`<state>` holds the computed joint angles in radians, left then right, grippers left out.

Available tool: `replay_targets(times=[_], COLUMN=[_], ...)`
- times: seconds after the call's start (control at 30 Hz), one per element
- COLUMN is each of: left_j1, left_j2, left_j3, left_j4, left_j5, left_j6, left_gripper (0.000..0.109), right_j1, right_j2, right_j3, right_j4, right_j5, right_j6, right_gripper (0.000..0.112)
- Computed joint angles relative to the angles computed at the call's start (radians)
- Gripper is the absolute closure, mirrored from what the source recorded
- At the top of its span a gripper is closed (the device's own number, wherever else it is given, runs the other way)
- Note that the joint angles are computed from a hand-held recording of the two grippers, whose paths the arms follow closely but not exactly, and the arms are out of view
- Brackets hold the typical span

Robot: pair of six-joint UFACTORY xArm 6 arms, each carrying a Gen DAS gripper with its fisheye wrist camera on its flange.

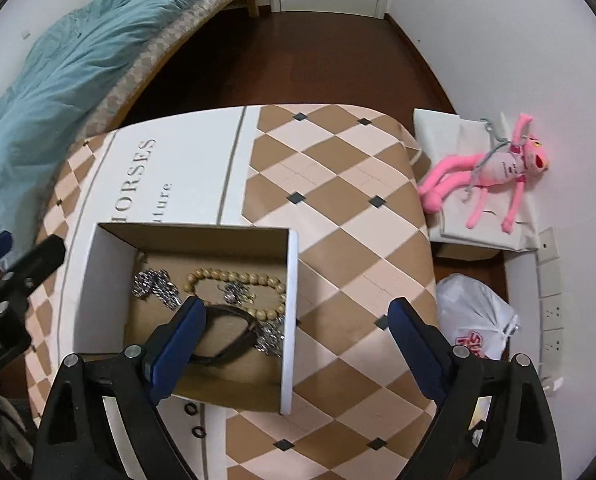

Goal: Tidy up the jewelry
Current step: 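Withdraw both open tools from the box toward the small black rings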

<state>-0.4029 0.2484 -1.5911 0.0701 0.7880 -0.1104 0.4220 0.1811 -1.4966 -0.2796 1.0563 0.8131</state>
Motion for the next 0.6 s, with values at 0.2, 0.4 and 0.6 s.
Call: replay_targets(times=[0.2,0.4,0.6], left_j1=[-0.001,0.006,0.016], left_j2=[-0.051,-0.153,-0.282], left_j3=[0.045,0.171,0.415], left_j4=[-0.001,-0.012,0.077], left_j5=[-0.022,-0.064,-0.107], left_j6=[0.006,0.019,-0.034], left_gripper=[0.009,0.009,0.009], right_j1=[0.016,0.066,0.155], right_j2=[-0.041,-0.153,-0.241], right_j3=[0.026,0.145,0.332], right_j4=[-0.032,-0.077,-0.116], right_j5=[-0.002,-0.055,-0.141], right_j6=[0.045,0.137,0.266], right_gripper=[0.016,0.016,0.016])
